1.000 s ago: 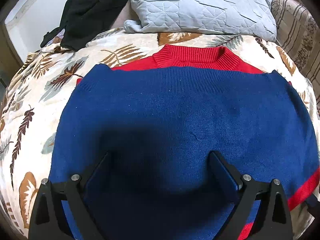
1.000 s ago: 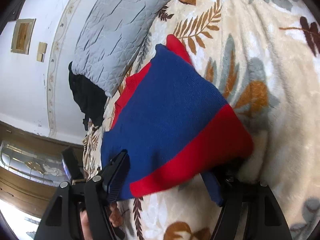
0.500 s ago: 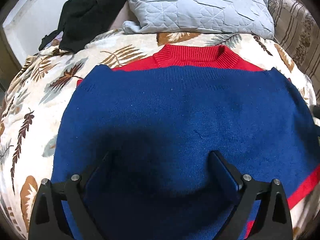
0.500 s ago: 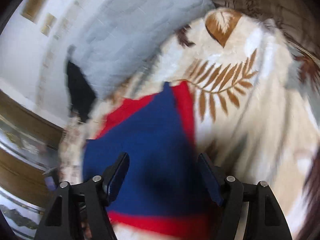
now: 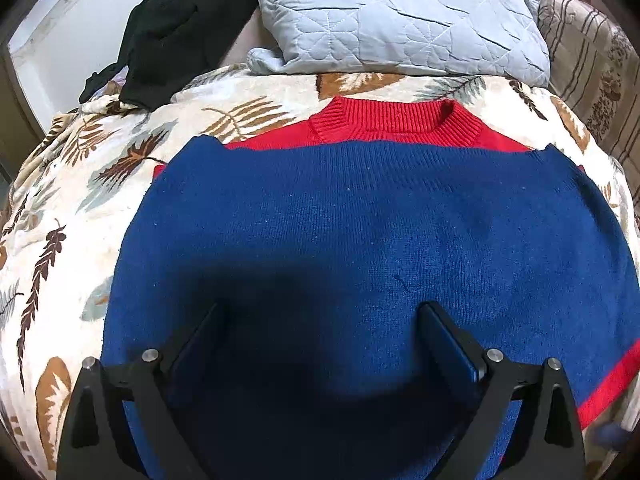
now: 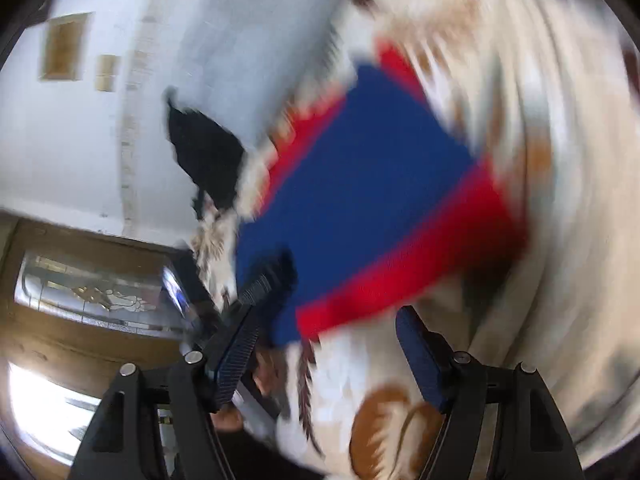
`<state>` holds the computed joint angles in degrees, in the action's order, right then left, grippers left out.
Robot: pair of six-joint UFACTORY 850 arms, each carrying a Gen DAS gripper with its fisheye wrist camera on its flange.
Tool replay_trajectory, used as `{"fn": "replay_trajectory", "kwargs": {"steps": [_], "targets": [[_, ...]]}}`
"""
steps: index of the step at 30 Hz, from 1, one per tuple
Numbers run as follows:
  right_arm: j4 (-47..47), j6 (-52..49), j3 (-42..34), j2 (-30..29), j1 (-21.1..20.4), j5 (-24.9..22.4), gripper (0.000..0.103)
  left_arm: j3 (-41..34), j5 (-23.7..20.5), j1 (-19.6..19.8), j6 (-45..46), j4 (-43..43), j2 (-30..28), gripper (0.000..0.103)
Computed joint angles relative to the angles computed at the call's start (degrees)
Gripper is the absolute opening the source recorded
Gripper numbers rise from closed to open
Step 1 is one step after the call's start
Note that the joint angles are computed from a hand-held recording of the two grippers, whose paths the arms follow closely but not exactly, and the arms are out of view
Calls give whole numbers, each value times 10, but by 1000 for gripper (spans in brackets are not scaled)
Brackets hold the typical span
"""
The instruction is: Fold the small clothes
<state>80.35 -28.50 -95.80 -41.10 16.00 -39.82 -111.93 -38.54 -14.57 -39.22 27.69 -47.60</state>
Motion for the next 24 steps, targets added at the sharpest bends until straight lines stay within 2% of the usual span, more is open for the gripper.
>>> {"fn": "replay_trajectory", "kwargs": {"steps": [2,5,9,12,13,15,19,20,21,22,24], "targets": [[-1,20,-9,-17,11,21,75,-4,-6,2,19,-18,0,99],[36,34,-16,-26,21,79,75,-2,-10,4,24,-29,4,98],[81,13,-5,-11,24,150,75,32,13,0,-27,8,30,97],[44,19,-23,-16,24,215,75,9,-14,-5,-1,8,7,98],[-2,54,-40,-27,22,208,75,16,-5,-7,-17,28,9,99],[-66,104,-66,-43,22,200,76,10,-11,-5,-19,10,11,97],[-90,100,-78,-45,27,208,74,38,33,-8,-58,51,36,97],[-111,122,-83,-48,27,207,74,36,34,-9,-44,48,31,97],[-118,133,-84,-49,28,209,74,16,12,-9,-12,25,10,97],[-134,149,-85,-50,30,216,74,9,7,-8,-4,20,-1,98],[-201,216,-99,-61,33,218,74,27,31,-8,-26,45,8,98]]}}
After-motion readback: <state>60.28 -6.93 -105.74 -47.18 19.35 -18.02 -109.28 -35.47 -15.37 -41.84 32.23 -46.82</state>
